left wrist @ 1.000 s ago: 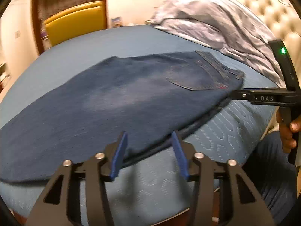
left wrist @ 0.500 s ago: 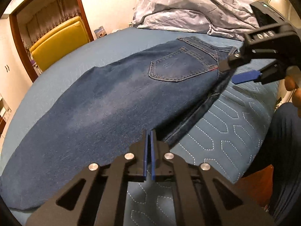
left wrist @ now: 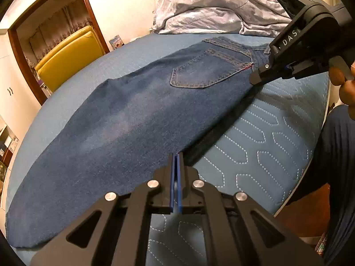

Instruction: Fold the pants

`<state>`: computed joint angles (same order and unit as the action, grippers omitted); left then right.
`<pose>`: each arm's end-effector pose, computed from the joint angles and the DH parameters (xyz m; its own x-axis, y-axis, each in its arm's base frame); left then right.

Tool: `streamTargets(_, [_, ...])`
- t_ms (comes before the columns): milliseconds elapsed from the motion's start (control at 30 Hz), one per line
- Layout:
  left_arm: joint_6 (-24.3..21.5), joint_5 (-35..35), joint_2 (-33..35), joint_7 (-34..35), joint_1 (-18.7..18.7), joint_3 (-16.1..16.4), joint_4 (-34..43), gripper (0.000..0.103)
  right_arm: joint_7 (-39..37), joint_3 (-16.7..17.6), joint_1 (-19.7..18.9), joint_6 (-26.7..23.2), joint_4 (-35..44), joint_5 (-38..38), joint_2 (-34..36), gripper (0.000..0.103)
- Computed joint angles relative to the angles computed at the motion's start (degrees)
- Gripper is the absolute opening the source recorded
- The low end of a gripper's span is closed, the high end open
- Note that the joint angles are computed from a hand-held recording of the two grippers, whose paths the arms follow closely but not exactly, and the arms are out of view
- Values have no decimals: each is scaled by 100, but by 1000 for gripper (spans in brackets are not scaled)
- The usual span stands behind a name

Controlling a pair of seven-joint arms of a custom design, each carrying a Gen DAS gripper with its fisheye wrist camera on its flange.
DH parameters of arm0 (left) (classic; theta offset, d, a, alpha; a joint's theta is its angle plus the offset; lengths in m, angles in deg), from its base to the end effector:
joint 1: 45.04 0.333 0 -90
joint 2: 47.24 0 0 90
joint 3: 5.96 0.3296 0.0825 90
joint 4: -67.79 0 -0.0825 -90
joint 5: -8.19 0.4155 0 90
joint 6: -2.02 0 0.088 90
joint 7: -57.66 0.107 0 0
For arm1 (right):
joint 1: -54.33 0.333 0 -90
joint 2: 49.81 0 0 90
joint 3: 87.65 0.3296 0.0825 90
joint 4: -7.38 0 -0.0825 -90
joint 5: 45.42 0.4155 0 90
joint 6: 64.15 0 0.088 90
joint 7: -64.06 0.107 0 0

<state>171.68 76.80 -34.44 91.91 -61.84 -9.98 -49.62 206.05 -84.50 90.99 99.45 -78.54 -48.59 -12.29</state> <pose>0.5695 -0.2818 0.3728 -0.3732 -0.8922 -0.2545 -0.5865 0.4394 -0.6804 0.6148 0.5034 0.3596 -0.0473 -0.8642 -0.5009 -0.8679 0.2837 -0.4076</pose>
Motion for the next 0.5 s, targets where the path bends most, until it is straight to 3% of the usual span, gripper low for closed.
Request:
streamTargets(100, [72,-128,-3,51,41,-17,-32,5,8,-12,1,4,-74,11,8,3])
streamTargets(233, [693,-1775,-312,692,483,-232,-544,20,153,-307,266,-373,152,-363,77,3])
streamTargets(333, [753,-1351,-669,-452,288,344,-798,23,208,-454,413,-693,289,-732,77,3])
streamTargets(400, [611,-380,-883,-1909,373,629,-866,29,367,-648,604,-986,358,-1096,39,3])
streamTargets(433, [372,-210,-966,-2230,472,666,-918,37,457,-720,680,-1196,485,-1274,74,5])
streamTargets(467, [271,-329,-992,-2150,583,620,-971,38,588,-819,780,-1315,466,-1509,16,13])
streamTargets(500, [229,-561,-1003,-1978,715,587,-1045,39,700,-887,862,-1418,465,-1746,-36,14])
